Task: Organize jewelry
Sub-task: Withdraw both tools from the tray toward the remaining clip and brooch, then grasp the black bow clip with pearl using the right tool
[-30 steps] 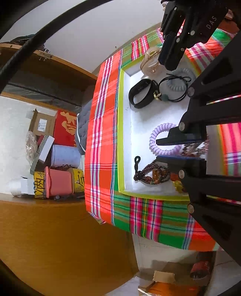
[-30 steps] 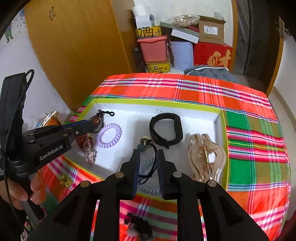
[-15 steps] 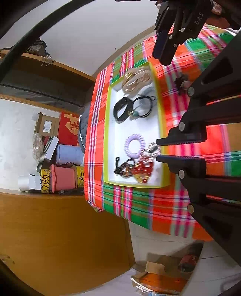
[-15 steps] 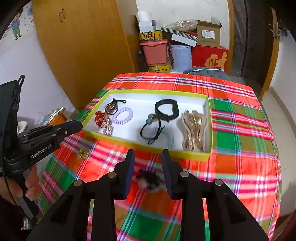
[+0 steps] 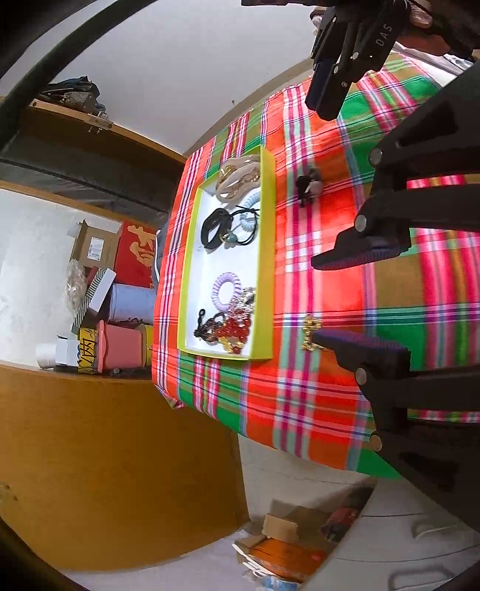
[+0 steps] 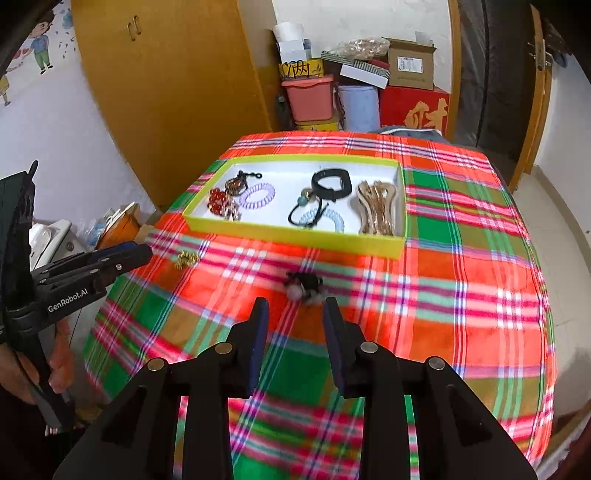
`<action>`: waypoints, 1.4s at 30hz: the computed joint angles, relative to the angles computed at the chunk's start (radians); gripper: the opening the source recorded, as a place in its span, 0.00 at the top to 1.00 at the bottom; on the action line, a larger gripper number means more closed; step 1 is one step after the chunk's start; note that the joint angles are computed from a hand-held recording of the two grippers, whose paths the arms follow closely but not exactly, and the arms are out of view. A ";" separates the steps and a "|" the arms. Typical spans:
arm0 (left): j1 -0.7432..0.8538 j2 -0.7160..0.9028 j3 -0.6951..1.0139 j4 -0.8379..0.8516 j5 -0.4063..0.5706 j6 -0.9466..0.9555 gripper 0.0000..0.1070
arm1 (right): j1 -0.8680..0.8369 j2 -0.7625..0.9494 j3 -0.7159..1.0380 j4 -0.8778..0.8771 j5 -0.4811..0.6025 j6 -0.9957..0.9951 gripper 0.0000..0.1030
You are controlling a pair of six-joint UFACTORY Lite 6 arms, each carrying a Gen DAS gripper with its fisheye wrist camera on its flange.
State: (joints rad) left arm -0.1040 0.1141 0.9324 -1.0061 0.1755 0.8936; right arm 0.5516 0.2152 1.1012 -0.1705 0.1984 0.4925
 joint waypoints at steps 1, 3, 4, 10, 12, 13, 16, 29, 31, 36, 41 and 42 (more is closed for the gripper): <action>0.001 -0.015 -0.018 -0.014 -0.001 0.014 0.67 | 0.002 -0.010 -0.014 -0.006 -0.002 0.009 0.70; 0.003 -0.047 -0.054 -0.035 -0.001 0.034 0.62 | 0.005 -0.038 -0.050 -0.012 -0.004 0.023 0.70; 0.004 -0.056 -0.064 -0.029 0.000 0.029 0.62 | 0.005 -0.051 -0.068 -0.007 -0.006 0.021 0.70; 0.017 -0.086 -0.102 -0.045 0.009 0.038 0.62 | -0.002 -0.072 -0.112 0.014 -0.019 0.014 0.70; 0.021 -0.087 -0.106 -0.046 0.010 0.038 0.62 | -0.004 -0.073 -0.116 0.022 -0.021 0.007 0.70; 0.024 -0.086 -0.106 -0.059 0.013 0.051 0.62 | -0.003 -0.071 -0.115 0.028 -0.023 0.002 0.70; 0.028 -0.079 -0.102 -0.098 0.019 0.089 0.62 | -0.002 -0.066 -0.112 0.040 -0.026 -0.013 0.67; 0.046 0.017 -0.050 -0.137 0.031 0.139 0.62 | -0.011 0.009 -0.058 0.154 -0.033 -0.141 0.56; 0.051 0.044 -0.032 -0.151 0.033 0.154 0.62 | -0.015 0.031 -0.040 0.171 -0.037 -0.165 0.56; 0.063 0.123 0.028 -0.184 0.038 0.193 0.62 | -0.033 0.114 0.026 0.268 -0.044 -0.285 0.56; 0.070 0.215 0.102 -0.198 0.044 0.209 0.62 | -0.056 0.198 0.101 0.373 -0.039 -0.416 0.56; 0.071 0.232 0.116 -0.189 0.045 0.198 0.62 | -0.059 0.211 0.114 0.392 -0.038 -0.439 0.56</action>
